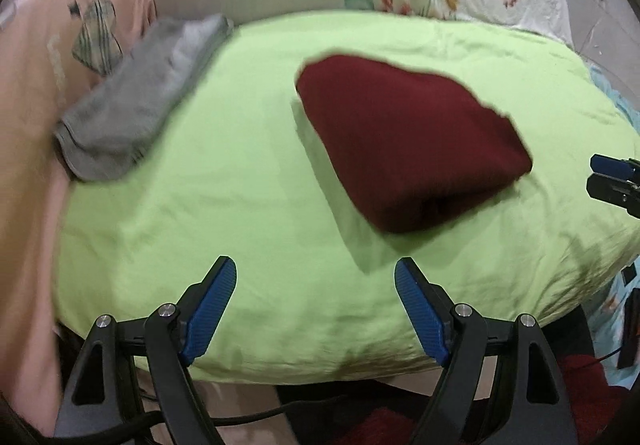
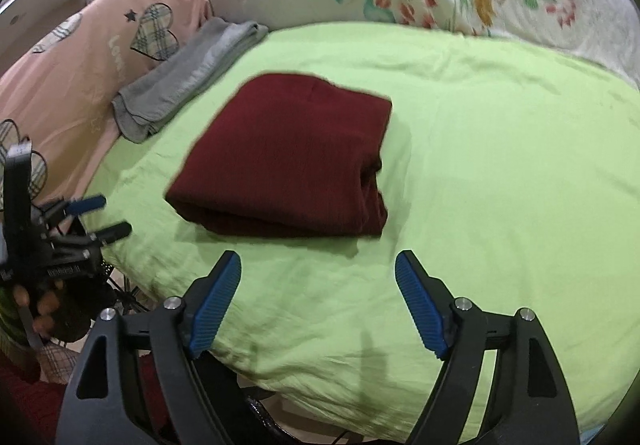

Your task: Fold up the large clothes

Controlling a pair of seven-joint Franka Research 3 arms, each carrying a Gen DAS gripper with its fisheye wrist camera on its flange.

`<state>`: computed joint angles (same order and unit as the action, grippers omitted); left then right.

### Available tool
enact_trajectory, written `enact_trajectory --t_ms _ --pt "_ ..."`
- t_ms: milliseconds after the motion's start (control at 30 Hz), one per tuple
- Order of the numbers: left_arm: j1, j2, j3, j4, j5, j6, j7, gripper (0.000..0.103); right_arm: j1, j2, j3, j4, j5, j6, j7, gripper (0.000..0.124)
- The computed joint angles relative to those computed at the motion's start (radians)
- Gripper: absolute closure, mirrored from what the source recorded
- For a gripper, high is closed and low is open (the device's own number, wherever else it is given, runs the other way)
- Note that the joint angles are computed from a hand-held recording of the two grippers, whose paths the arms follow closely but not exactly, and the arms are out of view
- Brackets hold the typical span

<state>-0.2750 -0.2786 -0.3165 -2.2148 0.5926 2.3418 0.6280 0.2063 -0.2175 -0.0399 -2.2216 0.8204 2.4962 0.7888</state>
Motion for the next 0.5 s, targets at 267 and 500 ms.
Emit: enact_trajectory --t_ms 267,500 --pt "0.024 -0.038 -0.040 0.036 0.128 -0.030 -0.093 0.002 0.014 -0.038 -0.005 0.011 0.027 -0.030 -0.077 0.021" --pt "0.008 0.044 -0.020 0.035 0.099 -0.017 -0.135 0.002 0.025 0.004 0.012 -0.003 0.044 -0.005 -0.058 0.021"
